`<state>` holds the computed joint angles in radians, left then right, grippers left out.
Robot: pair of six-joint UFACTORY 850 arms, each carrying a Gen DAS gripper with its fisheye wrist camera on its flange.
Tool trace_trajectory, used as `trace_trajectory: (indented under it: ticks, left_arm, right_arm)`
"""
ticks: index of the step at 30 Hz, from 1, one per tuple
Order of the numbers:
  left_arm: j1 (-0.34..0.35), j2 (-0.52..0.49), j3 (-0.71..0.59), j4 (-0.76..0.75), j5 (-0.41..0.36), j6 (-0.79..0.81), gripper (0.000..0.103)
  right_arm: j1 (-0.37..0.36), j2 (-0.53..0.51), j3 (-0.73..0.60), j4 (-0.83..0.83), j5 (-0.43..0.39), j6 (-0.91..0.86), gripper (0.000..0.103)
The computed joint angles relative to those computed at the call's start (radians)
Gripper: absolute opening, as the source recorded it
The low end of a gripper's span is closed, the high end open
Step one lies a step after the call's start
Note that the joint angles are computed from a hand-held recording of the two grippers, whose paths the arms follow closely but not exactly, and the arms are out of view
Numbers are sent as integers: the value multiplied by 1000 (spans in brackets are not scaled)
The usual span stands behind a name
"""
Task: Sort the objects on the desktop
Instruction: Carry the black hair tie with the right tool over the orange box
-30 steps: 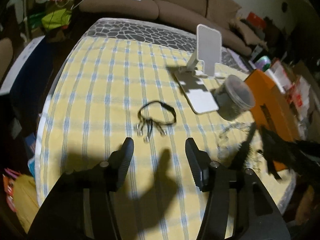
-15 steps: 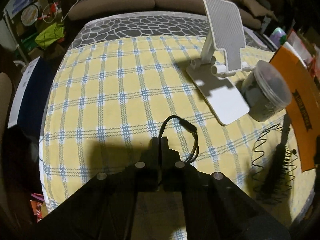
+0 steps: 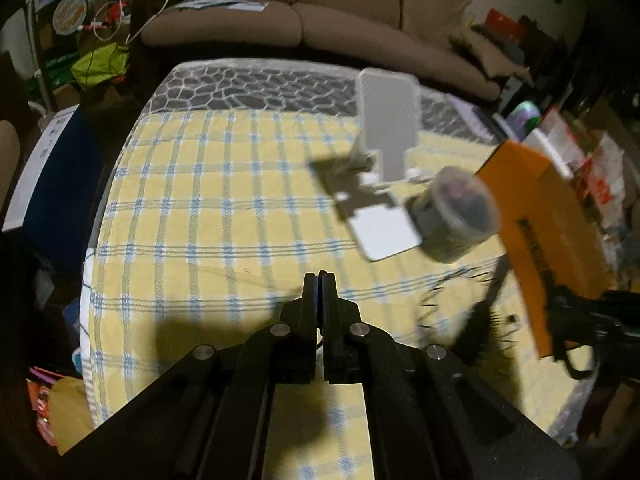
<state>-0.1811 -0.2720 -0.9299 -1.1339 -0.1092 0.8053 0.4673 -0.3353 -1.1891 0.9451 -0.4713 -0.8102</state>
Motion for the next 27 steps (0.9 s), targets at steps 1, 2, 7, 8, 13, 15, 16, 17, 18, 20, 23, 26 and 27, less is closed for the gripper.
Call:
trace_trajectory:
  ticks: [1,2,7,8,13,15,16,17,18,20,23,26,27]
  left_arm:
    - [-3,14,6,-83,-7,76,2]
    - [-7,28,10,-147,-14,132,2]
    - [-51,81,9,-383,-59,331,2]
    - [-64,87,3,-406,-68,346,2]
    - [-154,87,-62,-412,-90,340,2]
    - [-194,68,-100,-404,-92,331,2]
    - [-215,53,-123,-390,-93,315,2]
    - [-233,40,-141,-383,-91,304,2]
    - [-253,20,-166,-366,-92,281,2]
    - [-285,-21,-217,-331,-93,237,2]
    - [-329,-101,-306,-254,-96,147,2]
    - [-360,-170,-387,-123,-105,7,2]
    - [-368,-190,-407,-89,-107,-27,2]
  right_arm:
    - [-4,6,4,6,0,-10,9]
    - [-9,14,10,14,0,-22,9]
    - [-45,53,39,45,7,-61,9]
    - [-53,59,44,49,8,-68,9]
    - [-113,108,83,52,31,-99,9]
    - [-149,124,100,55,34,-107,9]
    - [-163,128,104,52,34,-107,9]
    - [-183,133,111,50,34,-108,9]
    - [-202,137,116,49,33,-111,9]
    - [-245,140,129,50,30,-119,9]
    - [-300,141,144,23,36,-108,9]
    - [-355,131,148,-20,28,-72,9]
    - [-364,129,148,-36,27,-60,9]
